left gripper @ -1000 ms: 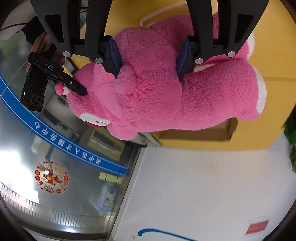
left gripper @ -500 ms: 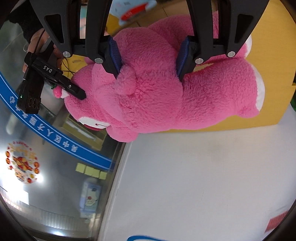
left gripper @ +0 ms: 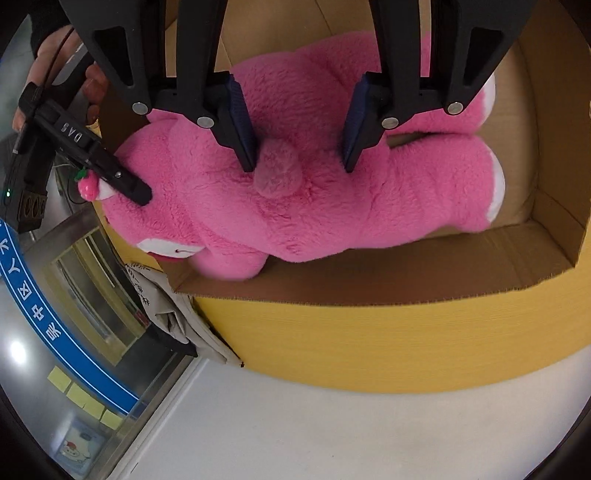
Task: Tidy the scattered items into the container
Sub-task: 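Carry the pink bear over the cardboard box, lower it, open both grippers, then withdraw both grippers and move them toward the white plush toy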
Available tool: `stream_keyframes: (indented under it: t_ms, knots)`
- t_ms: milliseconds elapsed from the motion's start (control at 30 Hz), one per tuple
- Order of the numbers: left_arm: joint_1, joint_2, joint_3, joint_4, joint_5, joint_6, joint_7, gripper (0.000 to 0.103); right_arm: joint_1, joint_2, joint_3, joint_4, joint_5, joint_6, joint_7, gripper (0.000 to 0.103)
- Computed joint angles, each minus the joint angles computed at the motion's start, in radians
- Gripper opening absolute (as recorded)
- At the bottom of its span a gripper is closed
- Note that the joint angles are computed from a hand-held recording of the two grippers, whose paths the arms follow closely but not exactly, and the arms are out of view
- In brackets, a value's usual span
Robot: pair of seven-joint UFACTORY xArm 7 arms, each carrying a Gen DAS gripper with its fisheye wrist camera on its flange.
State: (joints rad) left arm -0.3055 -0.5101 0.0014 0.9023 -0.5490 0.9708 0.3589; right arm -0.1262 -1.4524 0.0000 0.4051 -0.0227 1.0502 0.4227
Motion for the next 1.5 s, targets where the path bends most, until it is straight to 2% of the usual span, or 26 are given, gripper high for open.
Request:
stream_keyframes:
  t_ms: [67,133,200,267,367,400,500,600,667,833,933,1100,1233,1500]
  knots:
    - [-0.002,0.001,0.000,0.000,-0.004,-0.006,0.002,0.052,-0.003,0.010,-0.017,-0.002,0.001,-0.007,0.000,0.067]
    - [0.010,0.003,-0.013,-0.008,0.017,-0.025,-0.018,0.063,-0.012,0.016,-0.030,-0.010,0.003,-0.016,0.000,0.068]
    - [0.015,-0.002,-0.008,-0.009,0.022,-0.024,-0.034,0.064,-0.025,0.021,-0.026,-0.014,0.002,-0.028,0.009,0.074]
    - [0.017,-0.026,0.012,-0.016,0.022,-0.013,-0.019,0.064,-0.035,0.055,-0.017,0.000,-0.010,-0.034,0.007,0.087]
    - [0.032,-0.088,0.004,-0.017,0.061,-0.014,-0.022,0.063,-0.032,0.038,-0.015,0.035,-0.016,0.023,0.000,0.088]
    - [0.036,-0.127,0.007,-0.023,0.074,-0.012,-0.023,0.066,-0.028,0.027,-0.012,0.059,-0.017,0.052,-0.006,0.088]
    - [0.044,-0.295,0.053,-0.050,0.083,0.038,-0.029,0.087,-0.002,-0.041,0.009,0.151,-0.024,0.135,-0.036,0.090]
    - [0.084,-0.498,0.073,-0.075,0.146,0.098,-0.045,0.102,0.018,-0.116,0.048,0.258,-0.011,0.257,-0.039,0.103]
    - [0.111,-0.612,0.062,-0.081,0.199,0.141,-0.065,0.103,0.039,-0.166,0.099,0.337,0.011,0.353,-0.034,0.103]
    - [0.136,-0.921,0.060,-0.082,0.325,0.365,-0.071,0.103,0.077,-0.256,0.227,0.507,0.110,0.551,0.020,0.103]
    - [0.151,-1.068,0.072,-0.073,0.346,0.500,-0.107,0.103,0.070,-0.280,0.299,0.594,0.154,0.661,0.058,0.103]
    - [0.156,-1.196,0.099,-0.038,0.336,0.680,-0.180,0.103,0.040,-0.275,0.390,0.746,0.243,0.812,0.113,0.103]
    - [0.157,-1.255,0.092,-0.025,0.342,0.732,-0.192,0.103,0.019,-0.262,0.427,0.834,0.294,0.875,0.129,0.103]
    - [0.156,-1.301,0.112,-0.028,0.335,0.776,-0.234,0.103,-0.018,-0.253,0.440,0.909,0.322,0.921,0.122,0.103]
